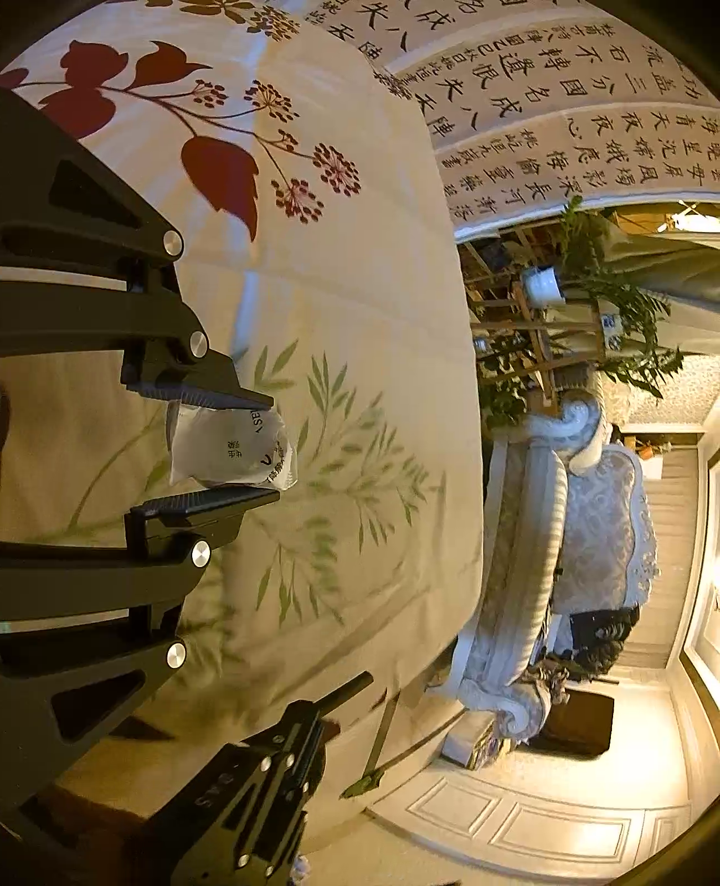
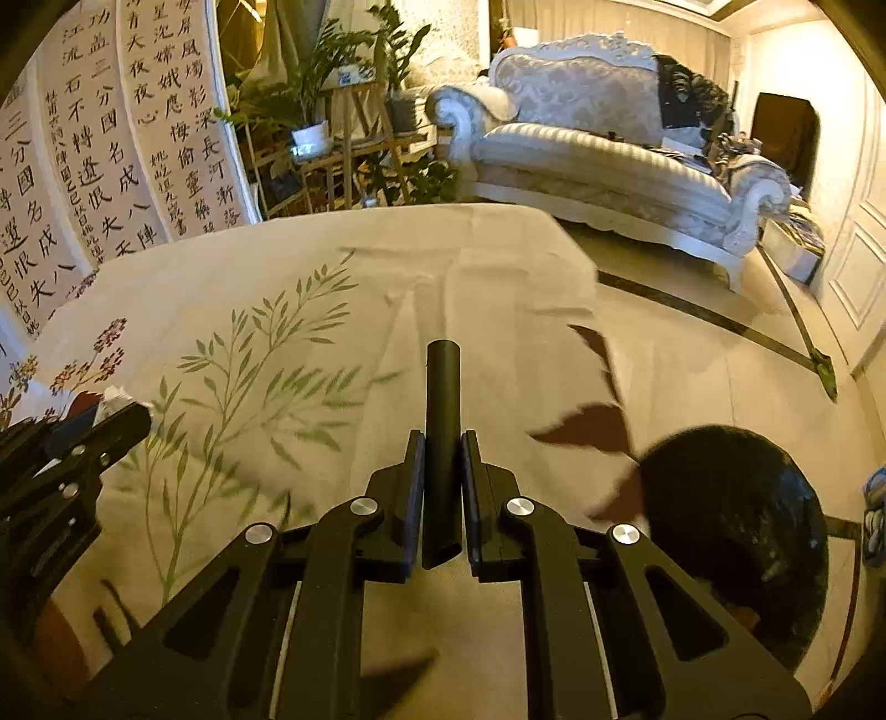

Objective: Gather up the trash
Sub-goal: 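Carry the white paper and black marker over the black bin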

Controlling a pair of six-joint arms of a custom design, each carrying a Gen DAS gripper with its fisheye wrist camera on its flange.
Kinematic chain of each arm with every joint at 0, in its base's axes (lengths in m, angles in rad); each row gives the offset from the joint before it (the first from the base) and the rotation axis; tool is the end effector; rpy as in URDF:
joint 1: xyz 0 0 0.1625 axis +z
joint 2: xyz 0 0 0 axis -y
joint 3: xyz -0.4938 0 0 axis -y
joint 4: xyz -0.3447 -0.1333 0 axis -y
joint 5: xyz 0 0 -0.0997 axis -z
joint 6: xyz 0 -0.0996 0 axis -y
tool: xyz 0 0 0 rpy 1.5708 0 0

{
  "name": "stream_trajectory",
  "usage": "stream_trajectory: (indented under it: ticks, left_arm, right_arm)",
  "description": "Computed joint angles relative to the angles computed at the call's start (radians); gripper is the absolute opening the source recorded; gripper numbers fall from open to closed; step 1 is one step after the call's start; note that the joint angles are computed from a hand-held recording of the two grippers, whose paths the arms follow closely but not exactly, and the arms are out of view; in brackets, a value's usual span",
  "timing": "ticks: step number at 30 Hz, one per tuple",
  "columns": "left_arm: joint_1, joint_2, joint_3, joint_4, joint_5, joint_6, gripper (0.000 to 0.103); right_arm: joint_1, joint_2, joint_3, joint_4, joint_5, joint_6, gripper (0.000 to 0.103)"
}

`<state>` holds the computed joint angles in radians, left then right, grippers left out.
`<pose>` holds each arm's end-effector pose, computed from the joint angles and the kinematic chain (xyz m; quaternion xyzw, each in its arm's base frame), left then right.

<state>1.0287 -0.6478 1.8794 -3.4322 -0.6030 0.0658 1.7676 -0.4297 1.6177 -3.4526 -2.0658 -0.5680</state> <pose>-0.1366 -0.6442 0.1485 0.1144 0.8462 -0.3708 0.3652 0.2232 -0.6798 0.0448 0.2630 -0.8770 0.2815 0.2873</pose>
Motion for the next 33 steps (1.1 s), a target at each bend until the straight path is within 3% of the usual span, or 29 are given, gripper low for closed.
stream_trajectory:
  ticks: [17,33]
  left_arm:
    - [-0.108,0.087,0.011,-0.029,-0.093,0.025,0.028]
    - [-0.158,0.178,-0.066,0.025,-0.144,0.035,0.028]
  right_arm:
    - [-0.061,-0.157,0.304,-0.345,-0.039,0.000,0.013]
    - [-0.138,-0.219,0.392,-0.458,-0.038,0.024,0.013]
